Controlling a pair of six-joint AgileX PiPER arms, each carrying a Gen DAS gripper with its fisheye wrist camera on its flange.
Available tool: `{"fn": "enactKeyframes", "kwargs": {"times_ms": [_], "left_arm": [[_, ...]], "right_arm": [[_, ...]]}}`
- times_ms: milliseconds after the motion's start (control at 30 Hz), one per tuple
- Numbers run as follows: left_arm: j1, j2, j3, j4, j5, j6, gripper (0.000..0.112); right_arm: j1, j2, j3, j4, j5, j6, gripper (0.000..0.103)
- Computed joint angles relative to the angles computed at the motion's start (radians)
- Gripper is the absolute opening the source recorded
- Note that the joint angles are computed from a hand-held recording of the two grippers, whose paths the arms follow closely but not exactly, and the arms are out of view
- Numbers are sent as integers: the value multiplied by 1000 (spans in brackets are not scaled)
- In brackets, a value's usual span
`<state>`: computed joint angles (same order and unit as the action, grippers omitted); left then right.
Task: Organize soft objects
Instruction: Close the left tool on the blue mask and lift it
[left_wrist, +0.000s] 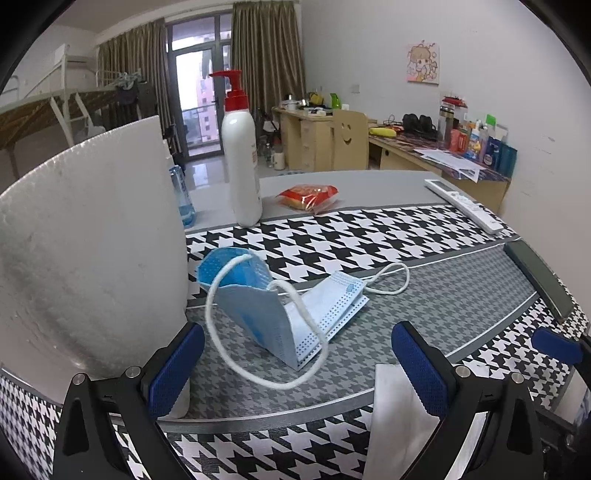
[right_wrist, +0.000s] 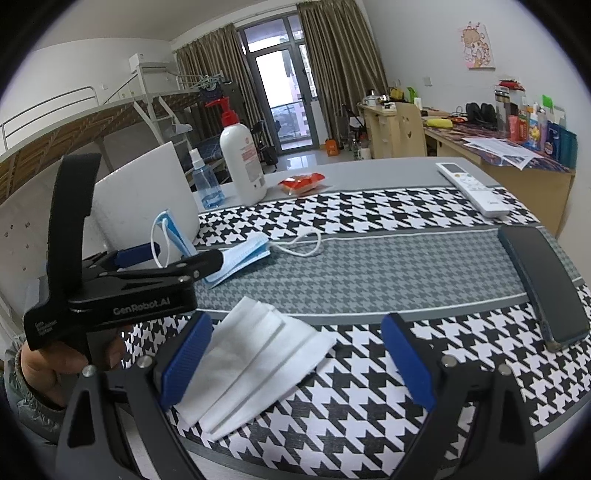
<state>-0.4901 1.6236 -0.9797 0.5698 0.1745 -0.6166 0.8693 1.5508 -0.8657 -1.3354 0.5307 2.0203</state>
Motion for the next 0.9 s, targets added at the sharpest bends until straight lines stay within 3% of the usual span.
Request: {"fn": "enactKeyframes", "kwargs": {"times_ms": [100, 233, 367, 500, 667, 833, 900], "left_arm": [[-9, 19, -23, -29, 24, 38, 93], [-12, 59, -72, -229, 65, 255, 77], [-12, 72, -81, -190, 62, 225, 69], [8, 92, -104, -337, 70, 384, 64], [33, 127, -144, -483, 103, 531, 43], [41, 151, -165, -482, 126, 522, 38], [49, 154, -169, -547, 129, 582, 34]], "right_arm": [[-6, 1, 2, -10, -11, 10, 95], [-16, 3, 5, -26, -31, 20, 95], [-29, 20, -10, 2, -50, -12, 95], [-38, 34, -25, 42, -65, -59, 95], [-33, 47, -43, 87, -68, -111, 95], [-22, 61, -57, 102, -62, -128, 95], [-16, 69, -62, 106, -58, -130, 95]]}}
